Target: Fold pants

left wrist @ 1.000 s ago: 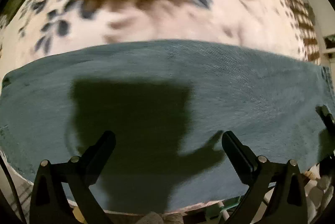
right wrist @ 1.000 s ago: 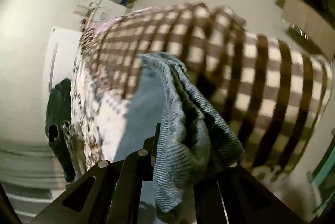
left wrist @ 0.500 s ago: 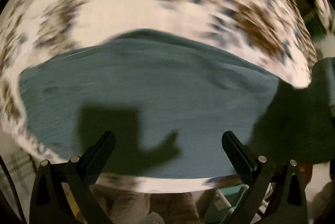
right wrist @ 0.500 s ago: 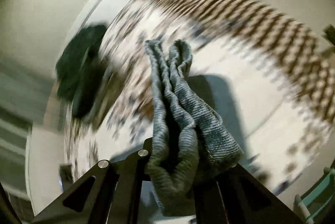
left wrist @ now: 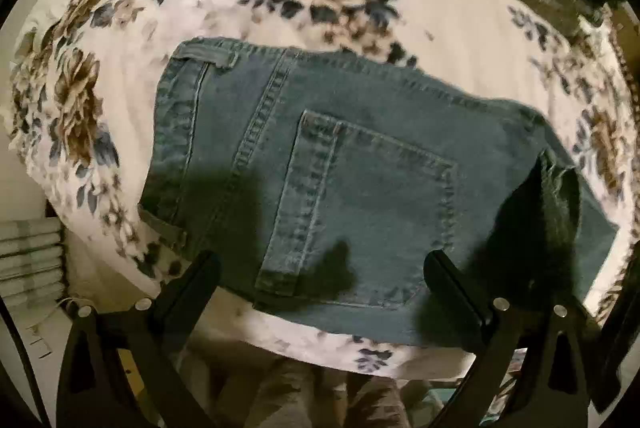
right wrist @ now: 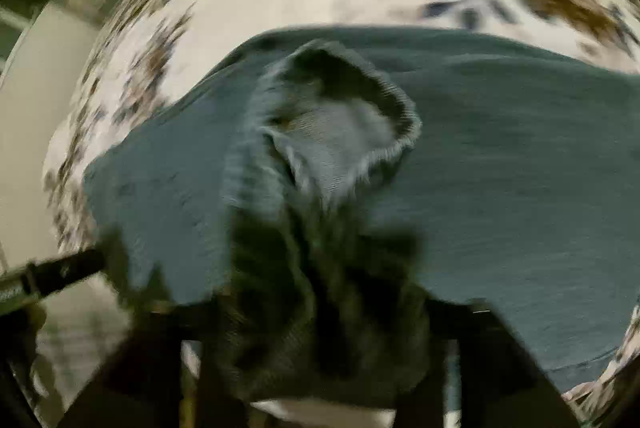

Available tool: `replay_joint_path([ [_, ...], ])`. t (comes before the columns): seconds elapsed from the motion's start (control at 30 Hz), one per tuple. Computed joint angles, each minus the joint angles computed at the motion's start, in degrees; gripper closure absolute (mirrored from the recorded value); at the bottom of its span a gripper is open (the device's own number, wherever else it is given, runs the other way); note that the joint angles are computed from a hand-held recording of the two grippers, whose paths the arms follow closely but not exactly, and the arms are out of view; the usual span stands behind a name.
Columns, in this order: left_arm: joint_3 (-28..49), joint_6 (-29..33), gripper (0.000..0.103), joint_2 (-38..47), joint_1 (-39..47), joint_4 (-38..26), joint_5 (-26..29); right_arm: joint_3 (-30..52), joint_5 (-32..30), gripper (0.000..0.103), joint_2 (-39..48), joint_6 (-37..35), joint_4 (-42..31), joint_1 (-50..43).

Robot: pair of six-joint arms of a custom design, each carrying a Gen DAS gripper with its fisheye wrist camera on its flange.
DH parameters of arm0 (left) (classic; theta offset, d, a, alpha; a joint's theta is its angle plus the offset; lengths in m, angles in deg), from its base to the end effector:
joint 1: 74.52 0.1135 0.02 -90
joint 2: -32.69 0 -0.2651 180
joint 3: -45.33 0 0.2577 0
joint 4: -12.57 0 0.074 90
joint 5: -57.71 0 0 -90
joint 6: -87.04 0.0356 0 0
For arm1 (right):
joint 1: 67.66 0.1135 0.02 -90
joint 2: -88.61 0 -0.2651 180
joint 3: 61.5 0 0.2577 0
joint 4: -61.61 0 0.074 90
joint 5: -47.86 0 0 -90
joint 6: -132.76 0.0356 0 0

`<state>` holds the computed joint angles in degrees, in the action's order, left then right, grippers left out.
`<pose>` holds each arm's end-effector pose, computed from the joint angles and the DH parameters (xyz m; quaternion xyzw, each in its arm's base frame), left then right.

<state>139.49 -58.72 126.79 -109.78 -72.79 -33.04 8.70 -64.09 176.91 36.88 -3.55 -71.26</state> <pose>0.2498 -0.1761 0.2690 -0.1781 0.9831 -0.0247 0.0334 0.2699 -0.0037 0.1921 -0.0307 0.9796 0.1846 0.0732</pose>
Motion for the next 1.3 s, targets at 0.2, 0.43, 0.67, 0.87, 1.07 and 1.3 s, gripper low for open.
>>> replay_joint_path([
  [0.2,2.87,1.30,0.000,0.18,1.36,3.76,5.06,10.07,-21.25,0.028,2.18,-15.90,-23.60,-11.28],
  [0.43,14.37,3.05,0.000,15.42,-5.13,9.59,10.47,16.81,-3.34,0.024,8.08,-11.21,-23.55,-34.41],
  [0.67,24.13,9.19,0.079,29.67,-9.79,7.62,8.09,20.23,9.75,0.024,19.20,-7.09,-21.26,-47.03],
  [0.87,15.61,3.16,0.094,19.06,-9.54,11.43,10.48,15.49,9.88,0.025,21.09,-7.69,-18.29,-46.50],
  [1.07,10.64,2.45,0.093,19.57,-7.22,13.81,14.64,12.90,13.08,0.025,18.74,-8.06,-16.97,-41.28],
  [1.3,12.57,5.48,0.039,19.05,-7.71,12.01,11.54,9.45,21.72,0.025,9.39,-9.06,-14.52,-31.68],
])
